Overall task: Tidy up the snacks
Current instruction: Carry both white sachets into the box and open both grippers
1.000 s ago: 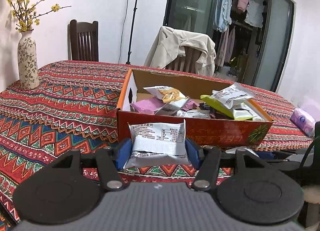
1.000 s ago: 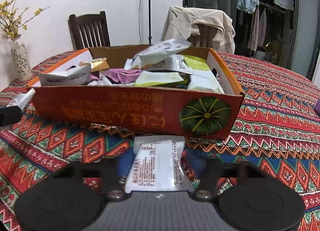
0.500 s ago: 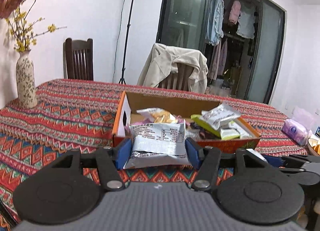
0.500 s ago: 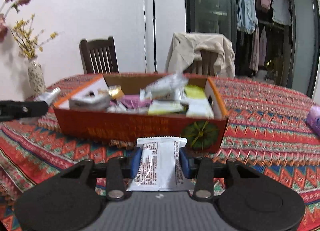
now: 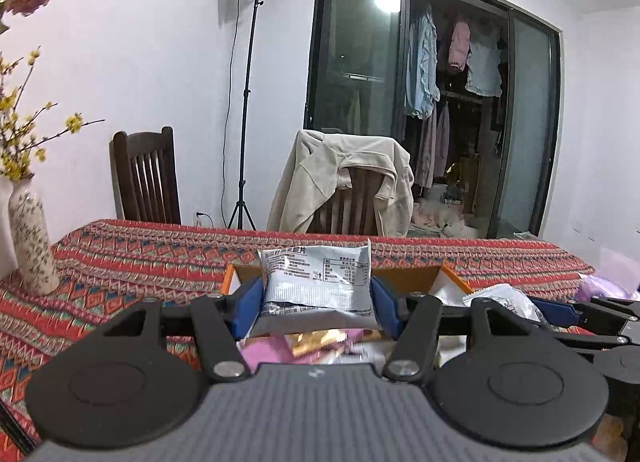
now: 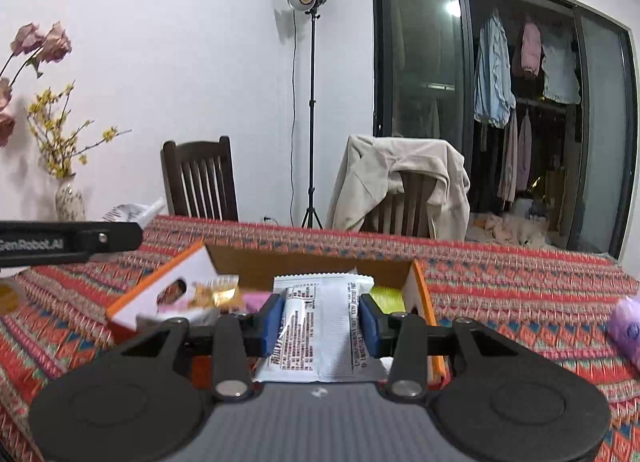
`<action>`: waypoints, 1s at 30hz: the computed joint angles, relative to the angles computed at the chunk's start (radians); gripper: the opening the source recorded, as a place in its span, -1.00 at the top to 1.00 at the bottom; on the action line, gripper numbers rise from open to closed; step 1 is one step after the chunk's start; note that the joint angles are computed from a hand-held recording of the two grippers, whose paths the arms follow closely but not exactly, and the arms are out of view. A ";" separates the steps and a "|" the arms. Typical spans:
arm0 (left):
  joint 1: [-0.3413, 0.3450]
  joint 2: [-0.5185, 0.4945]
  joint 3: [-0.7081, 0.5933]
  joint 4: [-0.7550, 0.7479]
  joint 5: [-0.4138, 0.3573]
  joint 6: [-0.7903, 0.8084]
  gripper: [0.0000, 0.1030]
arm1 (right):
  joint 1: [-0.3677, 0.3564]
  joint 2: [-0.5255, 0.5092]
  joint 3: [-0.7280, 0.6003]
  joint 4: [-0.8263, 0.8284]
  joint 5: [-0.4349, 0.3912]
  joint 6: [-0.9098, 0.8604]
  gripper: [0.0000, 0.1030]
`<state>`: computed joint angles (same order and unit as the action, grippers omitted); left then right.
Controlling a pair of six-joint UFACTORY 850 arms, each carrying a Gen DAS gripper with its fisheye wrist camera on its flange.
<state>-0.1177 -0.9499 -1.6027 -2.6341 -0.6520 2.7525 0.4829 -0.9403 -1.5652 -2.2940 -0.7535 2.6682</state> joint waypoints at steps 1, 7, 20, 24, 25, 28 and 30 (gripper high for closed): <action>-0.005 -0.013 -0.028 0.002 0.016 -0.010 -0.17 | -0.006 -0.009 -0.019 0.001 0.006 -0.007 0.22; -0.028 -0.119 -0.223 0.010 0.127 -0.076 -0.17 | -0.041 -0.082 -0.153 0.028 0.050 -0.040 0.22; -0.040 -0.333 -0.522 0.005 0.249 -0.095 -0.17 | -0.086 -0.209 -0.298 0.026 0.111 -0.013 0.22; -0.037 -0.344 -0.536 0.026 0.259 -0.120 -0.18 | -0.088 -0.211 -0.292 0.001 0.121 0.009 0.20; -0.037 -0.343 -0.531 0.024 0.254 -0.120 -0.23 | -0.088 -0.211 -0.292 -0.002 0.122 0.011 0.18; -0.038 -0.338 -0.519 -0.014 0.245 -0.091 -0.39 | -0.089 -0.206 -0.284 -0.016 0.121 0.030 -0.11; -0.036 -0.340 -0.522 -0.011 0.244 -0.099 -0.42 | -0.087 -0.202 -0.276 -0.022 0.111 0.041 -0.57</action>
<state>-0.1539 -1.2900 -2.1252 -2.6454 -0.4078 2.6537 0.3957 -1.1427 -1.8408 -2.3160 -0.6428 2.7095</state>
